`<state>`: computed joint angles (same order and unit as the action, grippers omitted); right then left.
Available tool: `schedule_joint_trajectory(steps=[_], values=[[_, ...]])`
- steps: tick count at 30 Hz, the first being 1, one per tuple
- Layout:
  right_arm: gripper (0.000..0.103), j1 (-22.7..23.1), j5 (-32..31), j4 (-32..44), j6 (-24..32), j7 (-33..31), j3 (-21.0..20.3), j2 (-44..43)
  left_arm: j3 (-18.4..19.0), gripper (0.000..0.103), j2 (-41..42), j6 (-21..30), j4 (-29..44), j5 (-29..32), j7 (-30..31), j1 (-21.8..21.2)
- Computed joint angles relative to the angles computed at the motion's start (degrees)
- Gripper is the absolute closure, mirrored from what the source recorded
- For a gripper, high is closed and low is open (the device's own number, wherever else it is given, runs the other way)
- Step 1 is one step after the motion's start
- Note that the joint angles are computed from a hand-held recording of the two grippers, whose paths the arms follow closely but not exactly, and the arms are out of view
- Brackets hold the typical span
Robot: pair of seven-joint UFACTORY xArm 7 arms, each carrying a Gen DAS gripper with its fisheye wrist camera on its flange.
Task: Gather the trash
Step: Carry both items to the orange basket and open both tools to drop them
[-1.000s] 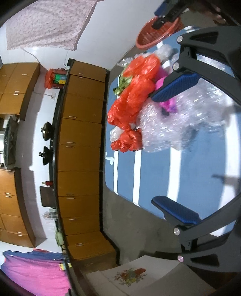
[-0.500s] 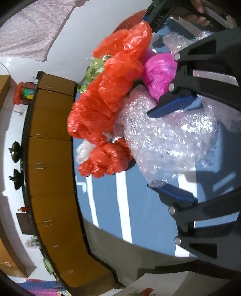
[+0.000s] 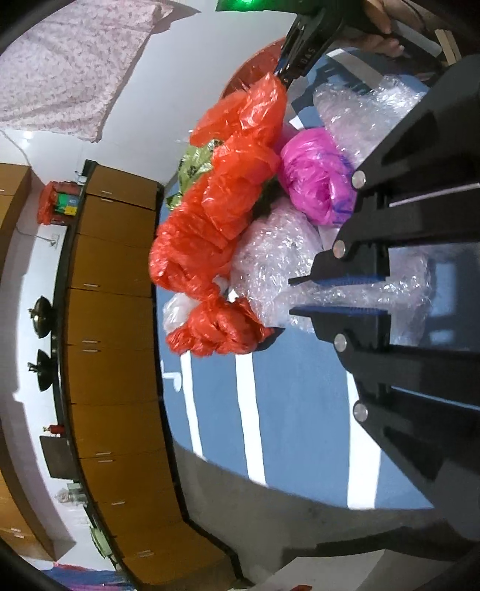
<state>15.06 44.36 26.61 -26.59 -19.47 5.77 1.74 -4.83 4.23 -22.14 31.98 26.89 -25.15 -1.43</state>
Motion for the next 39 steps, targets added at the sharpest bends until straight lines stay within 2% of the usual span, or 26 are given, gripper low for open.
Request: schedule_joint_trajectory(steps=[4, 7, 18, 23, 25, 27, 28, 31, 33, 34, 36, 39], values=[[0.084, -0.15, -0.34, -2.03, -0.31, 0.33, 0.83, -2.97, 1.62, 0.093, -4.77, -1.64, -3.99, 0.99, -1.33, 0.34], [0.084, -1.20, -3.40, -4.30, -0.51, 2.79, 1.55, -5.52, 4.02, 0.093, -8.92, -2.23, -6.29, 2.95, -2.79, -0.71], [0.084, -7.38, -9.08, -11.56, -2.50, 8.25, 5.37, -15.48, 8.86, 0.093, -22.34, -2.08, -11.97, -3.75, 0.98, -8.61], [0.084, -12.63, -5.99, -13.31, -3.34, 5.38, 8.98, -18.78, 6.33, 0.093, -23.70, -1.40, -9.95, -8.82, 2.89, -12.84], [0.084, -14.62, -5.76, -13.67, -3.28, 4.68, 8.71, -19.48, 5.60, 0.093, -22.40, -1.32, -8.05, -10.18, 2.86, -14.90], [0.084, -16.60, -5.59, -13.94, -3.05, 4.26, 8.31, -20.02, 2.56, 0.093, -19.78, -1.27, -5.11, -12.92, 3.06, -15.95], [0.084, -17.69, -4.10, -14.05, -2.95, 3.63, 9.36, -20.31, 1.39, 0.093, -18.32, -1.46, -3.92, -14.04, 3.36, -16.22], [0.084, -20.01, -5.91, -14.36, -2.56, 3.96, 6.68, -20.48, -2.66, 0.093, -12.43, -1.20, 1.75, -17.28, 3.63, -17.97], [0.084, -21.74, -7.62, -14.20, -2.28, 4.23, 4.77, -20.09, -5.90, 0.093, -8.25, -1.26, 5.48, -20.80, 6.33, -18.69], [0.084, -22.53, -7.67, -14.10, -2.23, 4.20, 4.77, -19.94, -6.44, 0.093, -6.48, -1.22, 7.05, -21.29, 6.90, -19.32], [0.084, -23.43, -10.87, -14.03, -2.28, 5.48, 1.73, -19.31, -7.94, 0.093, -1.61, -0.37, 11.93, -24.34, 9.98, -21.52], [0.084, -24.04, -16.38, -13.74, -1.96, 8.78, -2.86, -18.38, -7.95, 0.093, 5.04, 1.25, 19.02, -27.74, 13.59, -25.38]])
